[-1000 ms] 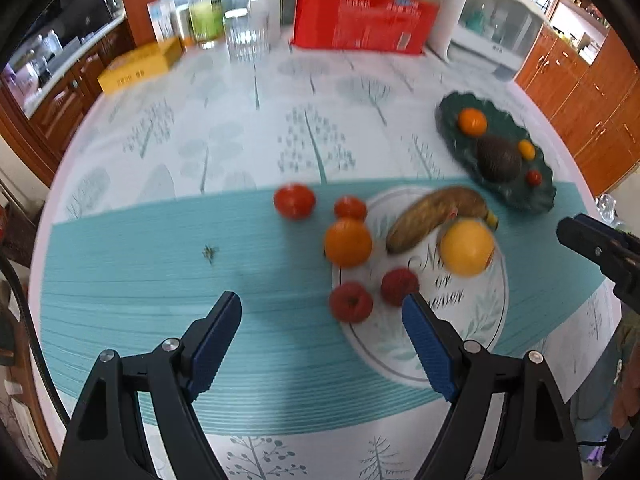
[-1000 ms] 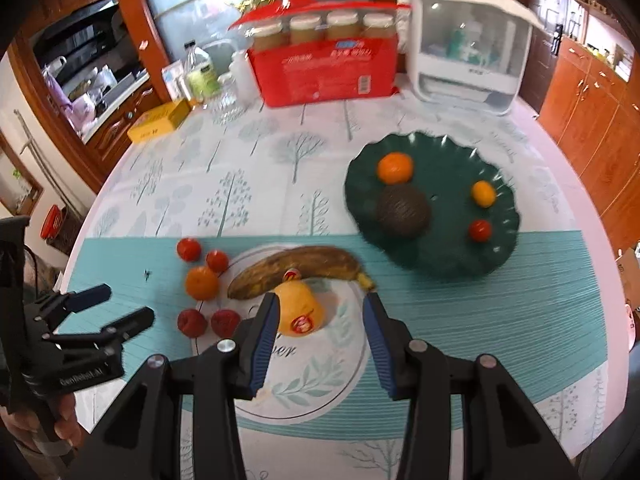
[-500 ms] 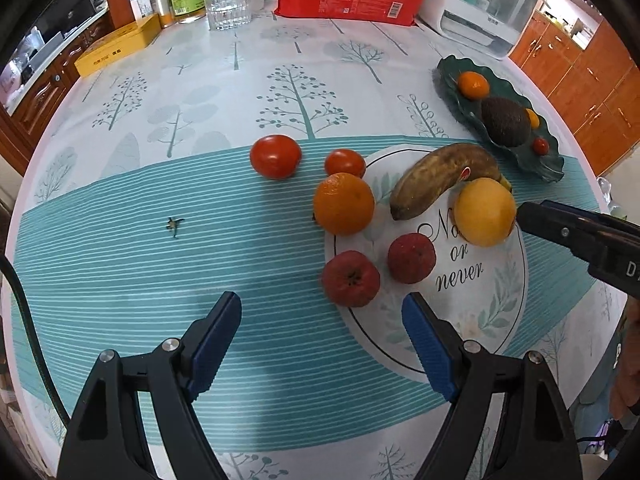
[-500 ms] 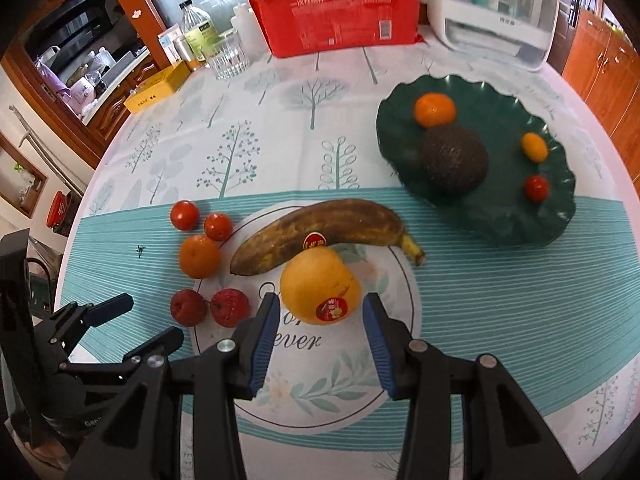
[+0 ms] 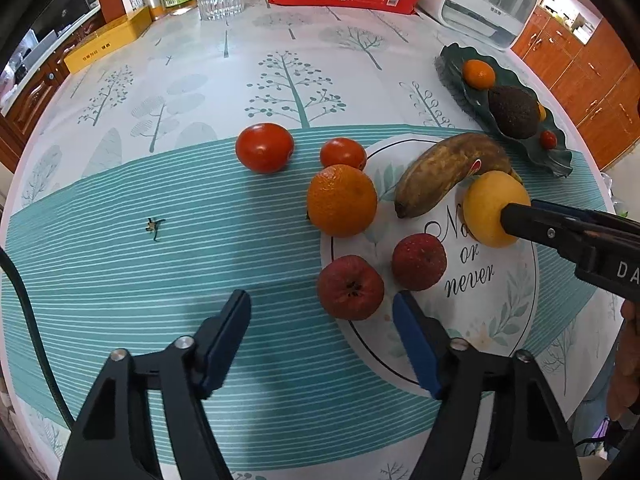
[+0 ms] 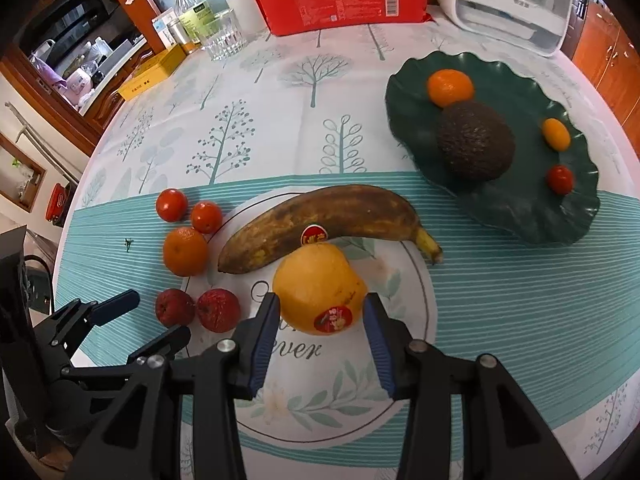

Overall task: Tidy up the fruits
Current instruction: 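Close the right tool on the yellow grapefruit while the left tool approaches a red apple, then close the left tool on the dark red apple while the right tool holds the grapefruit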

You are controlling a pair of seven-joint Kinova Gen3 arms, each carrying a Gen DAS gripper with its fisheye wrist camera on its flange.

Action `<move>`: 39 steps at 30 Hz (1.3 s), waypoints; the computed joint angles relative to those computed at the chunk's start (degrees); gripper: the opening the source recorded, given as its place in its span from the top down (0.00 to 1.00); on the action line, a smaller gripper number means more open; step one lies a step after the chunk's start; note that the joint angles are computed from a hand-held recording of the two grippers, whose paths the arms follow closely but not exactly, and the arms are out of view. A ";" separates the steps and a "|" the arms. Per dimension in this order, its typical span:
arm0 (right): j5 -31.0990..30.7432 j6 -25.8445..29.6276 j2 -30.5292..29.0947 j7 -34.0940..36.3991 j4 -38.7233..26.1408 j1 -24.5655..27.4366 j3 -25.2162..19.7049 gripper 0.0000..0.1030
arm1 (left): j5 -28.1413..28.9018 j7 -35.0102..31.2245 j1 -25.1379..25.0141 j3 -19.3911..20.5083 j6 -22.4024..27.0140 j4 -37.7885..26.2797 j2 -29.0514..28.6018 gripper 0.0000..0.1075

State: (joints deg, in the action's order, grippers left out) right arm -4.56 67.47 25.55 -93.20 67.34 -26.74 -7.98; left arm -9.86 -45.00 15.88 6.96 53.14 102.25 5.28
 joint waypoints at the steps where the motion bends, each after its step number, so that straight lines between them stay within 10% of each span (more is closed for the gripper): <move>1: 0.11 -0.07 0.14 0.03 -0.11 -0.11 0.00 0.54 | 0.60 -0.40 -0.28 -0.11 -0.25 0.11 0.07 0.38; 17: -0.60 0.65 4.00 -0.03 -2.39 0.04 0.09 0.44 | 4.91 -4.63 -1.83 -0.40 -4.29 0.82 0.67 0.69; 39: -2.32 -0.14 1.65 3.18 0.83 1.41 -0.59 0.47 | 3.14 -1.21 -1.23 0.44 -2.53 -0.14 -2.24 0.70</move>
State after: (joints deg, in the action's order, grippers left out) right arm -6.87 67.33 27.19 -90.02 68.17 -25.33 -8.58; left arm -6.72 -46.22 14.65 7.40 50.61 102.11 3.03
